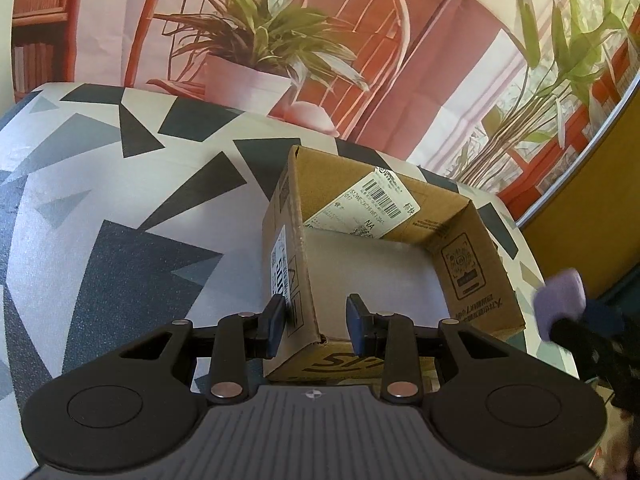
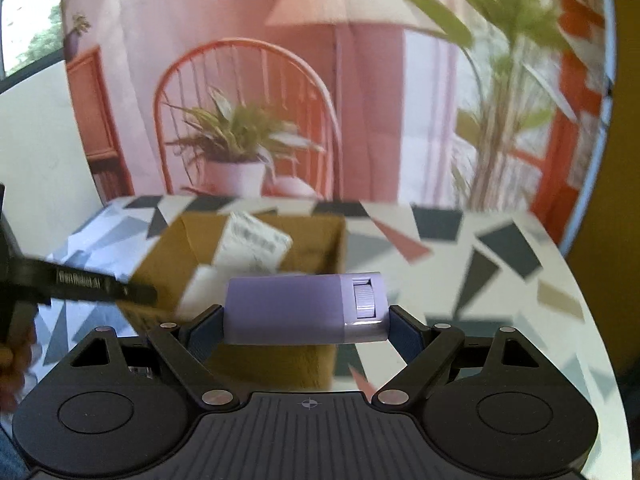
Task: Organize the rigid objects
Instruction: 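Lower the lavender cylinder into the box and open the right tool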
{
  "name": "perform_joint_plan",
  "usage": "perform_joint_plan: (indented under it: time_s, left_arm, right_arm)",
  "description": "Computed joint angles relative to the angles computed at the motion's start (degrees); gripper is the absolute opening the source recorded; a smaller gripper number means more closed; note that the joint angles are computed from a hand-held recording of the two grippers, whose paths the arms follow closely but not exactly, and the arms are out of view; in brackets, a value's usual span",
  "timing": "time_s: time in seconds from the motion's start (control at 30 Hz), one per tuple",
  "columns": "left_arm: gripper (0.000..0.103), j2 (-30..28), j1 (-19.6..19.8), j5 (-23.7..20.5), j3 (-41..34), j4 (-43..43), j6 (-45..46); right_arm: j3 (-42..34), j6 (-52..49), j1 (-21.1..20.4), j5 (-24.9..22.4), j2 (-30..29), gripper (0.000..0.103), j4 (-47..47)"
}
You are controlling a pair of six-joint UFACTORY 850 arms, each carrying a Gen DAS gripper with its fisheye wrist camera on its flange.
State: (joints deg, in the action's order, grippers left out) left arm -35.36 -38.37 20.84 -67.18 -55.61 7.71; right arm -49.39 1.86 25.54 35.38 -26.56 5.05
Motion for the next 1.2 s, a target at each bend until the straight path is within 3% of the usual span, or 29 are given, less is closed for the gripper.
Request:
perform_joint_plan:
  time_s: [0.37,0.8,1.2]
  left_arm:
    - [0.035,0.1,0.1,-0.6,0.1,0.2,1.3]
    - [0.035,0.2,0.3,-1.3,0.1,0.5,2.7]
    - [0.035,0.1,0.1,-1.3,-0.4,-2.5,6.3]
  right_arm:
    - [-10.2,-2.7,1.8,-3.6,-8.2,0.083,1.3]
    - [-11.6,0.9,2.2,-5.5,-10.5,0.084,1.4]
    - [-10.7,3.6,2.1,-4.1,-10.4,0.084,0.1]
